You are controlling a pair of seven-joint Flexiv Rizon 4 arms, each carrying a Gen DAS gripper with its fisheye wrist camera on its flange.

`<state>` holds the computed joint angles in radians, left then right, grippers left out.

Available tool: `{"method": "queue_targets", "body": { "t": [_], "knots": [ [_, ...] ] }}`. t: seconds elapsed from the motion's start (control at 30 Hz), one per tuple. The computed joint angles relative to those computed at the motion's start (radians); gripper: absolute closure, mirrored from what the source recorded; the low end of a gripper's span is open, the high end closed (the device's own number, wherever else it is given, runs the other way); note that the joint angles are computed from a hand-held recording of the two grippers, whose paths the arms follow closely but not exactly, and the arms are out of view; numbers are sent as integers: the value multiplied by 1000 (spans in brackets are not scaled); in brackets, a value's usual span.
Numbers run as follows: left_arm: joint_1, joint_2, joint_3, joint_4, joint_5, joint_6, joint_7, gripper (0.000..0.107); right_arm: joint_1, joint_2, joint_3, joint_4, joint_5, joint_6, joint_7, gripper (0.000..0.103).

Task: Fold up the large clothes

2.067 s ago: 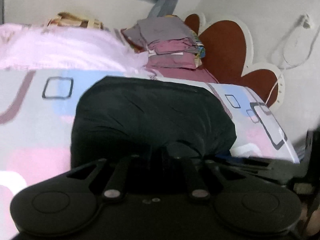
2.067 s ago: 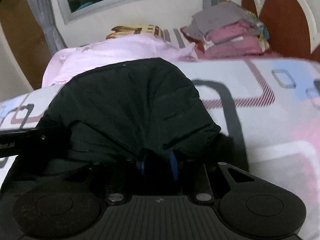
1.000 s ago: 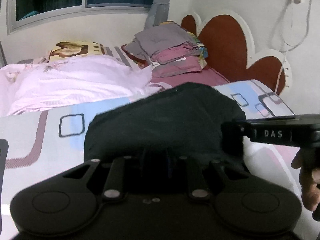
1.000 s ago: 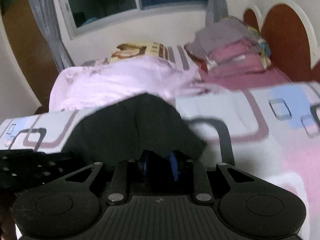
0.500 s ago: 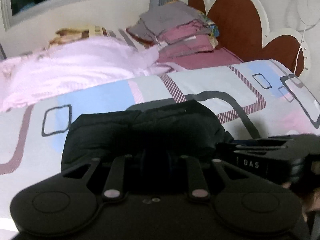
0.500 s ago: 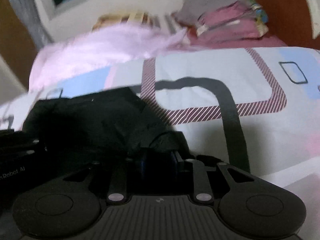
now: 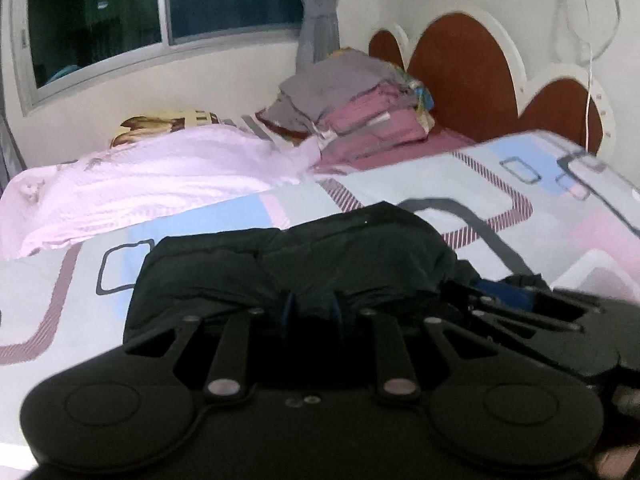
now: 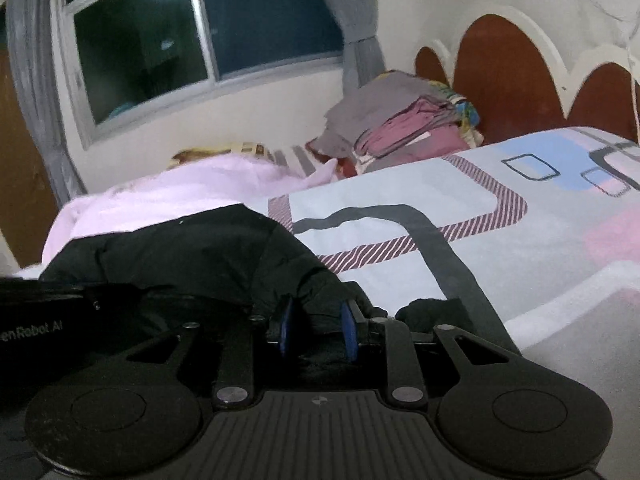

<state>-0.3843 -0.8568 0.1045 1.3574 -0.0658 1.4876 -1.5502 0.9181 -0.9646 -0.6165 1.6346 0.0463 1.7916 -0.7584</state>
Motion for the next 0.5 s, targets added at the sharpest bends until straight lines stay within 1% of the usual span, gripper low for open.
{"method": "queue_targets", "body": {
  "t": [0.07,0.1,0.13,0.17,0.2,0.23,0.27,0.3,0.33,0.37,0.4,0.43,0.47,0.5],
  "knots": [
    [-19,26,27,-18,15,-85,14,86,-61,73,78,-4,-97,-97,-60,79],
    [-21,52,28,-2,27,-98,14,86,-88,122,115,7,-141,-142,-81,79],
    [-15,89,17,36,37,-87,13,86,-90,164,121,33,-158,-147,-84,79],
    [4,130,-12,86,34,-67,15,86,-96,203,135,61,-169,-140,-83,79],
    [28,169,-47,139,23,-44,17,85,-120,257,179,93,-184,-141,-91,79],
    [70,217,-108,216,-1,2,24,80,-141,304,234,114,-144,-155,-149,79],
    [94,252,-144,274,-25,27,20,80,-142,350,256,158,-149,-141,-154,79],
    [128,289,-191,341,-47,59,28,81,-129,385,246,213,-218,-112,-94,79],
    [139,315,-208,394,-61,88,25,81,-116,418,251,255,-226,-107,-89,79],
    [151,333,-227,436,-75,102,26,81,-128,440,285,275,-240,-128,-90,79],
    [166,340,-247,466,-87,118,31,81,-124,449,294,292,-260,-147,-85,79],
    [163,341,-245,483,-94,131,29,80,-99,446,272,309,-281,-156,-75,79],
    [152,336,-234,489,-97,135,29,80,-93,437,267,312,-294,-164,-60,79],
    [127,326,-205,484,-92,137,28,79,-108,426,285,312,-297,-164,-44,79]
  ]
}}
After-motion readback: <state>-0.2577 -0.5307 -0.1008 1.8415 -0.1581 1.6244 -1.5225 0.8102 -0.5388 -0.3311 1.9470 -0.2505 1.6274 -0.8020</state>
